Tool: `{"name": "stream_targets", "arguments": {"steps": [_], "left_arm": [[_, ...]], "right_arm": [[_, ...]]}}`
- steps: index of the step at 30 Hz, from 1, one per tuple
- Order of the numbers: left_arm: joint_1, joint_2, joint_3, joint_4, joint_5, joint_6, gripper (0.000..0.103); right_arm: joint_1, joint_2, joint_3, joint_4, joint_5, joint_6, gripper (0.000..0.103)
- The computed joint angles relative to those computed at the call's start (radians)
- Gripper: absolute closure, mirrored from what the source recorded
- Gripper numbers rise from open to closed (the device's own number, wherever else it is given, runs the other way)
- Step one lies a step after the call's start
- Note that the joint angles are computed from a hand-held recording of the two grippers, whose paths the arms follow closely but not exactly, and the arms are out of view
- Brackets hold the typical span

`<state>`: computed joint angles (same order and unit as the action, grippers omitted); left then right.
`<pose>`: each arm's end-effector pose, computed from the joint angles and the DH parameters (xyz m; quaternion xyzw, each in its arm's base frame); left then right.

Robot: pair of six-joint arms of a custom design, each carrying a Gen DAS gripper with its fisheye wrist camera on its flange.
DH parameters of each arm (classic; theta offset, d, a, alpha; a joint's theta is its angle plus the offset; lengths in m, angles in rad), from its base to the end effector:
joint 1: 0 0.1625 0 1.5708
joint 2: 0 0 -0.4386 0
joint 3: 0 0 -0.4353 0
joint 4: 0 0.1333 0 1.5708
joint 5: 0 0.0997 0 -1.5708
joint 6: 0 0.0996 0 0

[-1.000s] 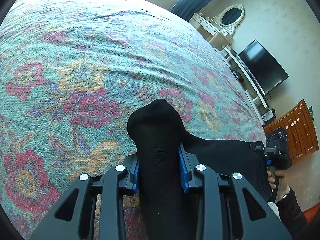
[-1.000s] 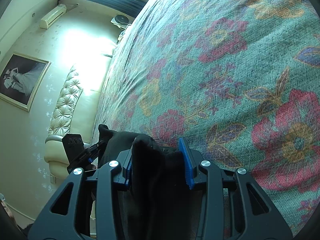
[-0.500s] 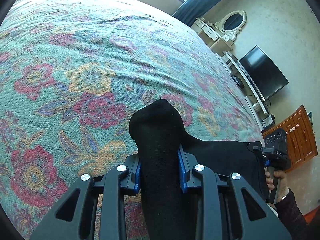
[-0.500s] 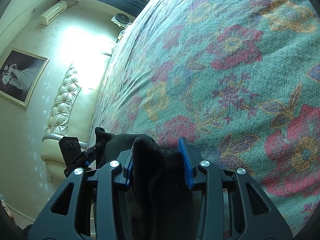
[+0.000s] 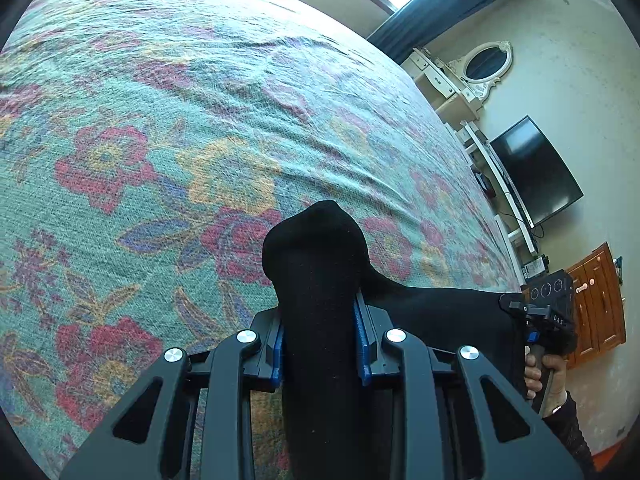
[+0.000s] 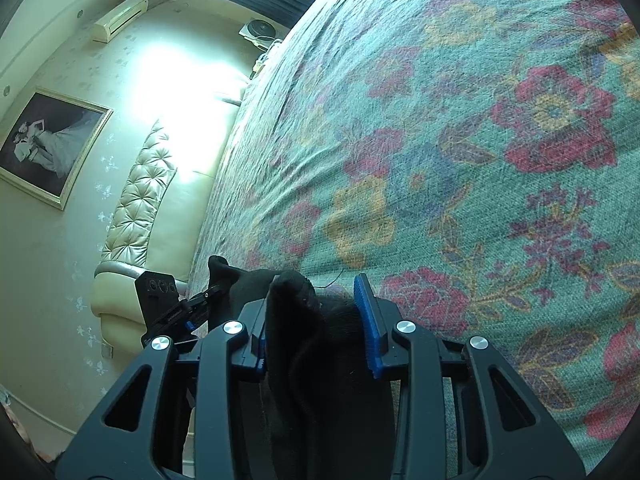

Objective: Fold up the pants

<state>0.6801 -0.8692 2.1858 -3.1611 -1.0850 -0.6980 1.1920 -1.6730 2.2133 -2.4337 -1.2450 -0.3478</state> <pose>-0.2853 -0.4620 0.0183 0.0598 0.9603 -0.2628 0.0725 -0.0141 -0.4820 0.3170 -0.0109 0.9742 -0.2050 0.0933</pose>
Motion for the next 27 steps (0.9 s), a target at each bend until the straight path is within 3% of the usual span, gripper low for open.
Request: {"name": "stream_targets", "arguments": {"steps": [27], "left_arm": [[0.169, -0.086, -0.116, 0.164, 0.062, 0.149, 0.076]], "right_arm": [[0.129, 0.313, -0.171, -0.142, 0.041, 0.155, 0.07]]}}
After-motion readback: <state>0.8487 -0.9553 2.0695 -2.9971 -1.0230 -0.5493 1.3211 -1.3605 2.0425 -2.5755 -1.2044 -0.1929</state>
